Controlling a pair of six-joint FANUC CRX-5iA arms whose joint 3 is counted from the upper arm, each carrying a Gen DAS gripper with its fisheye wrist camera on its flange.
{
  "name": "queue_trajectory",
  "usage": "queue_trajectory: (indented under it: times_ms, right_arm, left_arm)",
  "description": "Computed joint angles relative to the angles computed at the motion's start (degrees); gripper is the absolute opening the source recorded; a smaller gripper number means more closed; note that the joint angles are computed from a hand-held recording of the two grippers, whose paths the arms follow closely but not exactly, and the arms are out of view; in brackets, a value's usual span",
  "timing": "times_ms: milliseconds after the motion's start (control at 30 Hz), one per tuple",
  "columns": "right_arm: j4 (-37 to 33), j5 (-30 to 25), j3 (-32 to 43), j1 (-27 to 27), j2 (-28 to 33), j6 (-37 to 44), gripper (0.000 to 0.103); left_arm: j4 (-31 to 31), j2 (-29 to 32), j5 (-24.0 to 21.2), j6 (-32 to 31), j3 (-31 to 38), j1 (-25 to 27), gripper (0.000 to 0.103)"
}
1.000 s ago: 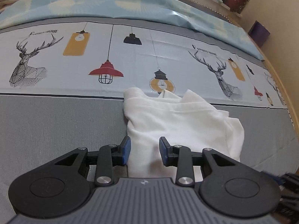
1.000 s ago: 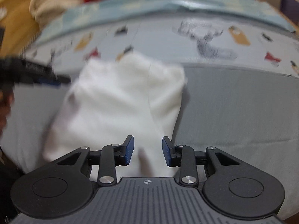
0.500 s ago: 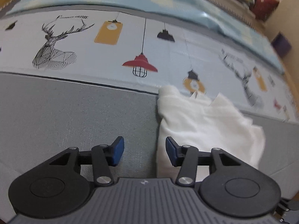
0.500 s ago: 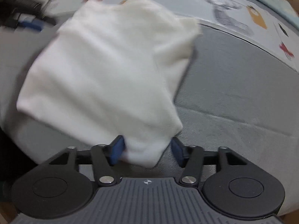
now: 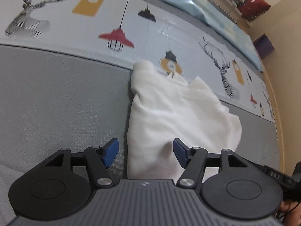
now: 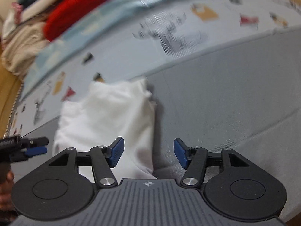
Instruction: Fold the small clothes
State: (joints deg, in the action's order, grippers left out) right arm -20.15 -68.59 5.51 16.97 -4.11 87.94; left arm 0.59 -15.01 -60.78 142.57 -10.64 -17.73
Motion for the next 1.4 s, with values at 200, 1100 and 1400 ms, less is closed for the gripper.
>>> queue_trajectory:
  times_ms: [200,1100,1400]
  right_arm:
    - [2.9,-0.8,-0.6,3.2,2.2,-3.6,0.061]
    - [16.1,28.5,-11.0,13.7,-3.8,-8.2,0.046]
    - [-4.4,0.5,4.5,4.8,4.9,1.8,0.049]
  left_arm:
    - [3.4,1.2,2.8,-3.7,-2.7,1.3,0.07]
    - [-20.6,1.0,2.0,0.6,6.8,-5.5,0.058]
    - [6.7,-2.0,0.3,-13.5,-5.2,7.8,0.053]
